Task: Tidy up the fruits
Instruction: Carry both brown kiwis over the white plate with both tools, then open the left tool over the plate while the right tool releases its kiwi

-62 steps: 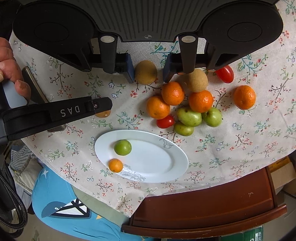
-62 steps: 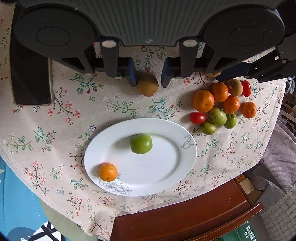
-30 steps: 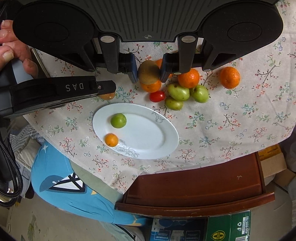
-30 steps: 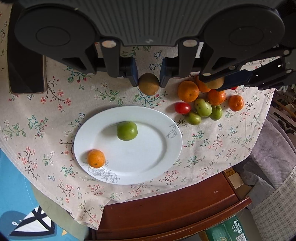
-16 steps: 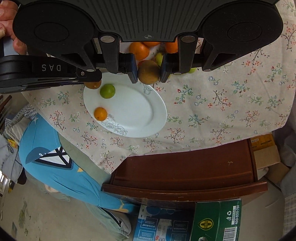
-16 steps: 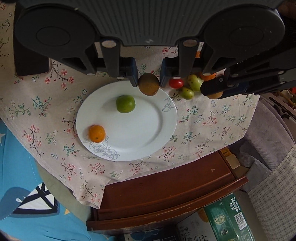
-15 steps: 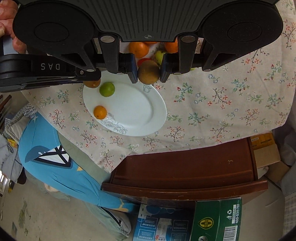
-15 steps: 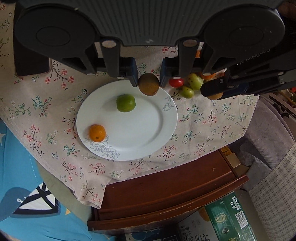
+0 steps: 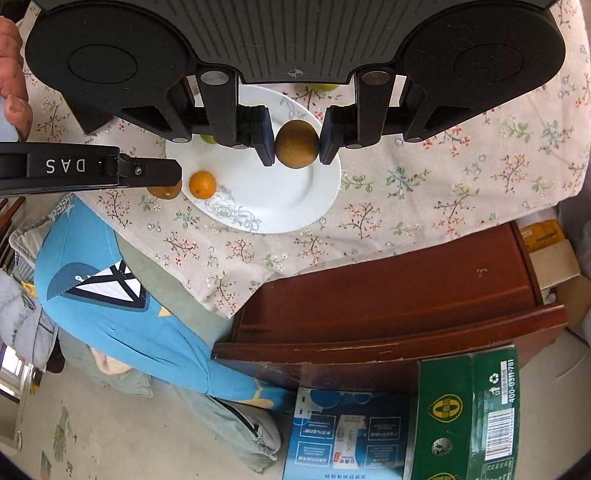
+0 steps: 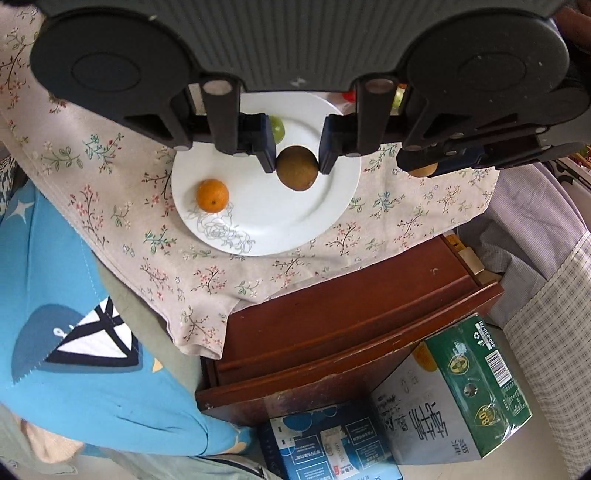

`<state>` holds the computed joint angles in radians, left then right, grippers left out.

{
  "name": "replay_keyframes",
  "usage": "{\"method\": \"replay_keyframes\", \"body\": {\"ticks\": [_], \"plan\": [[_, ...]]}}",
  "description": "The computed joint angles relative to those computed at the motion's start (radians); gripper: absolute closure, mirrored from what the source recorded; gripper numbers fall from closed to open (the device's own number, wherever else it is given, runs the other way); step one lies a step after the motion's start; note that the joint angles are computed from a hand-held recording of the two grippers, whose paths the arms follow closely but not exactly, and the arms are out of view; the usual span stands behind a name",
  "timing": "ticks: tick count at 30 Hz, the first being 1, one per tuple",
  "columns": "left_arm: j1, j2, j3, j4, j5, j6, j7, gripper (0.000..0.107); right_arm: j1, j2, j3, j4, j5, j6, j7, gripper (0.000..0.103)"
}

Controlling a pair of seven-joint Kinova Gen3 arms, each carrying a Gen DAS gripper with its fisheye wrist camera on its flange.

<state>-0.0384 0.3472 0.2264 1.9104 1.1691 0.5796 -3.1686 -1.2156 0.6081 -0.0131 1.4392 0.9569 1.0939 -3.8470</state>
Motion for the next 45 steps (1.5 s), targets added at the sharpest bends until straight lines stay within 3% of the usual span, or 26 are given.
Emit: {"method": "replay_keyframes", "body": {"ticks": [11, 25, 33, 42, 45], "plan": [[0.027, 0.085, 0.028, -0.088, -0.107, -0.044, 0.131, 0.084, 0.057, 0.003, 0.003, 0.051, -0.021, -0.065, -0.030, 0.078], [0.004, 0.176, 0.141, -0.138, -0.256, -0.102, 0.249, 0.084, 0.087, 0.032, 0.035, 0.074, -0.053, -0.167, -0.053, 0.078], [-0.040, 0.182, 0.214, -0.121, -0.269, -0.146, 0.238, 0.081, 0.077, 0.045, 0.057, 0.070, -0.066, -0.172, -0.076, 0.075], [-0.114, 0.135, 0.281, -0.078, -0.203, -0.207, 0.170, 0.044, 0.060, 0.032, 0.061, 0.087, -0.034, -0.150, -0.141, 0.070], [-0.091, 0.102, 0.243, -0.072, -0.223, -0.213, 0.191, 0.039, 0.064, 0.029, 0.051, 0.086, -0.028, -0.150, -0.140, 0.069]]}}
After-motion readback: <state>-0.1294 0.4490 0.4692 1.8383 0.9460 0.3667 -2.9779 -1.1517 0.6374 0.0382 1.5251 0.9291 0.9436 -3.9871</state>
